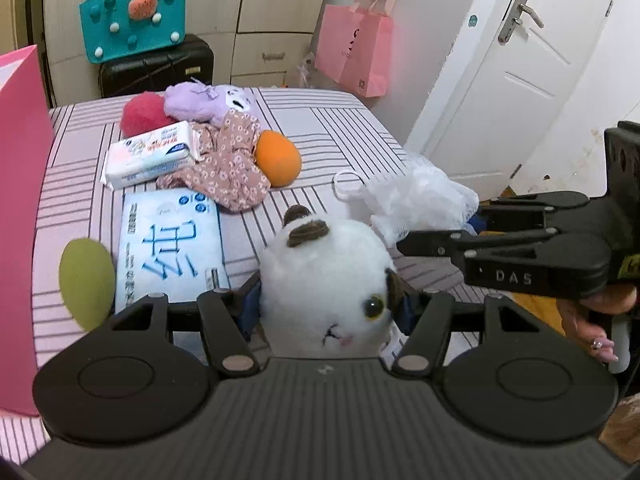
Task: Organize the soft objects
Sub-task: 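Grasp the white panda plush with the left tool while the right tool grasps the white mesh puff, then carry the panda plush with the left tool into the pink box while the right tool carries the puff there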
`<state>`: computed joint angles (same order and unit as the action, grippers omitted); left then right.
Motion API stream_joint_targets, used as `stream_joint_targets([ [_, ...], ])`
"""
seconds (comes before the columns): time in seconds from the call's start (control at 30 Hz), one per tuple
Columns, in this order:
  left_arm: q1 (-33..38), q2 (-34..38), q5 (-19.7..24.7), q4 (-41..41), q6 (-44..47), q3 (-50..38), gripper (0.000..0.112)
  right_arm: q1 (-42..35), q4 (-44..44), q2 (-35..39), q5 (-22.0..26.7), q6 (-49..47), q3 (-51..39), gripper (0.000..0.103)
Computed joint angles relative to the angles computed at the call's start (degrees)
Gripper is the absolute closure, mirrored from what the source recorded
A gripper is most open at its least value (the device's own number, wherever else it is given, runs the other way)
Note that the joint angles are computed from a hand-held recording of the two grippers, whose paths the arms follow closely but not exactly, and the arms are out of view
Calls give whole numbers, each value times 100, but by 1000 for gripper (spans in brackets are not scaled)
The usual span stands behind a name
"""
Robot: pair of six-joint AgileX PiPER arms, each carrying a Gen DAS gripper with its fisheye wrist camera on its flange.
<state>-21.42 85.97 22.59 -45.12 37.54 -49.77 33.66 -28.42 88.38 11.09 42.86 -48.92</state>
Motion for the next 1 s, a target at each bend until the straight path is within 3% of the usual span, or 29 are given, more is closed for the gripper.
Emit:
stream_joint_targets([
  [0.17, 264, -350, 644, 353, -113, -9, 51, 185, 2083, -229, 538, -2107, -217, 74],
  [0.3, 541, -624, 1252, 581, -74, -62, 51, 330, 3070, -309, 1134, -3099, -525, 74],
  [0.53, 1317, -1003, 2319, 687, 138, -175, 51, 594, 3770, -318, 1969, -3743, -1094, 74],
  [0.8, 2320, -1348, 3437, 669, 605, -425, 51, 840, 4101, -160, 2527, -4159, -1830, 74],
  [0.93, 2991, -1296, 4297, 406, 950, -802, 51, 856, 4379, 123, 2917, -4410, -2410, 74],
  [1.0, 3150, -1402, 4405, 461, 1028, -905, 51, 898, 4372, 250, 3099, -4440, -2727, 74],
])
